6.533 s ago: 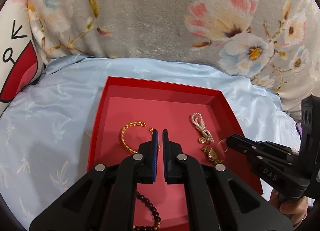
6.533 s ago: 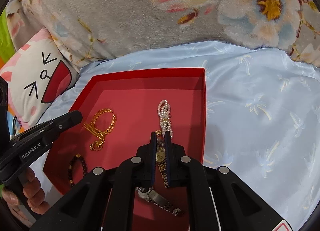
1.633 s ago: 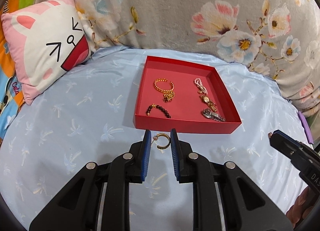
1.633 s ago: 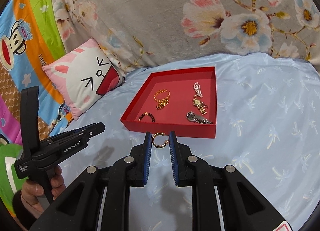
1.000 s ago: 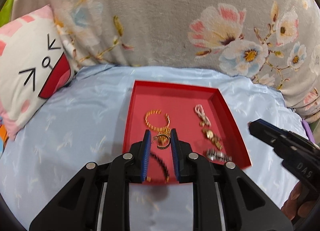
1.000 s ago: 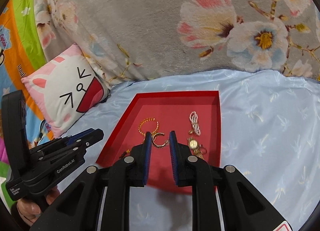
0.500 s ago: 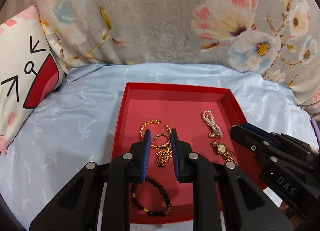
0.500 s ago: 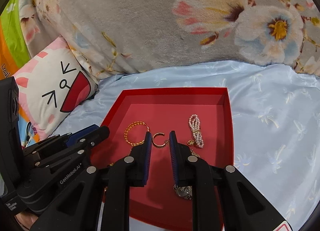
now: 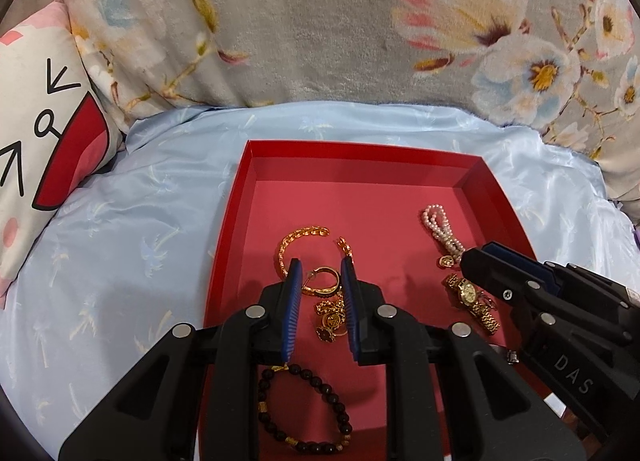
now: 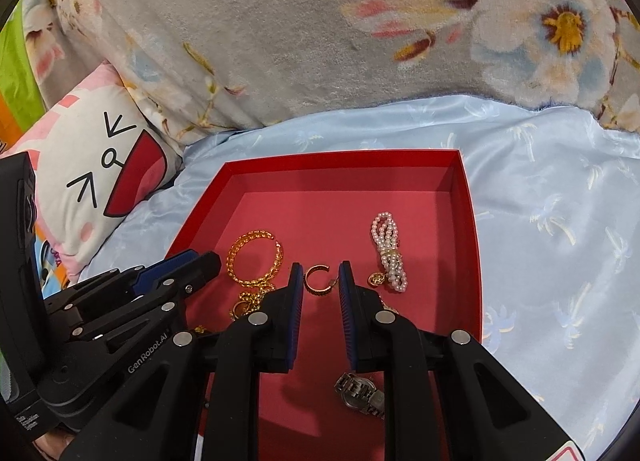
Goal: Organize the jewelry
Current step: 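Carry the hoop earring into the red tray and open the right tool, then lift both open tools up away from the red tray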
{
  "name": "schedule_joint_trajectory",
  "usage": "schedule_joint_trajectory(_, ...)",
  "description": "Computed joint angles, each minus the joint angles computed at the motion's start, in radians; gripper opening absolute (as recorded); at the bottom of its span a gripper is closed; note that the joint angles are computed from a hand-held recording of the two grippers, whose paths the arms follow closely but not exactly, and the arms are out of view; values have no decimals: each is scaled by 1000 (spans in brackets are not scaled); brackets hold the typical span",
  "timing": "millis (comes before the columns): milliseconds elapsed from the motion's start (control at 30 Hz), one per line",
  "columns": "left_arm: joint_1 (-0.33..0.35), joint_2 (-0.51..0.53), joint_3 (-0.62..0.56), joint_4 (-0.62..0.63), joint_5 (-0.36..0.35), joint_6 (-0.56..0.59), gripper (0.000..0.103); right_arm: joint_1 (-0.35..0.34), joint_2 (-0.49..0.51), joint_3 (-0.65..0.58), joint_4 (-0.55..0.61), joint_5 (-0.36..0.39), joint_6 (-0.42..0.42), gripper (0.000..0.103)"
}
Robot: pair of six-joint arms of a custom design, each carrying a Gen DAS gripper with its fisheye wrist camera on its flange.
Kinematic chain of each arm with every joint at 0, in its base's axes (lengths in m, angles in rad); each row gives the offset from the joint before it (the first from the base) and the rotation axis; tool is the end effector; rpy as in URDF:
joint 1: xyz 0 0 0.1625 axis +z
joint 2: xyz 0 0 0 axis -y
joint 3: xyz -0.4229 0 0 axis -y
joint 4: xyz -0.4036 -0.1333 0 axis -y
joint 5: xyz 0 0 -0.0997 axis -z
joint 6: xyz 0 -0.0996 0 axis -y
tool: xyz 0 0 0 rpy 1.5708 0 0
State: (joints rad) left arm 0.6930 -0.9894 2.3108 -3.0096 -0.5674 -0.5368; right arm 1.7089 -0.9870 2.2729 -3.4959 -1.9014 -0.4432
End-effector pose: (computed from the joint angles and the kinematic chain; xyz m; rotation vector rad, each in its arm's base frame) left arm -0.1975 -0.4464 0.0833 0.3155 2.2669 -0.9175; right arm 0.1665 -0.4643 0.1119 0.6112 -2.5472 0.7893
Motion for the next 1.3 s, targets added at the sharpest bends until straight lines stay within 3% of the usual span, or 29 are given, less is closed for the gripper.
schedule_joint_trajectory(767, 33, 46, -32, -12, 4, 22, 20, -22, 41, -23, -3, 0, -11, 18)
schedule_joint_trajectory(833, 34, 45, -33, -2, 10, 13, 24, -22, 42, -24, -4, 0, -11, 19)
schedule_joint_trajectory(900, 32, 45, -33, 5, 20, -1, 42, -18, 42, -22, -13, -5, -12, 22)
schedule_joint_trajectory(967, 23, 44, -27, 17, 46, -24, 52, -12, 42, -16, -35, -12, -12, 33)
schedule_joint_trajectory(1100, 6, 25, -11, 36, 61, -51, 52, -6, 26, 8, -66, -22, -5, 44)
schedule_joint_trajectory(1300, -55, -26, 29, 152, 85, -161, 52, 26, -13, 77, -123, -54, 11, 47)
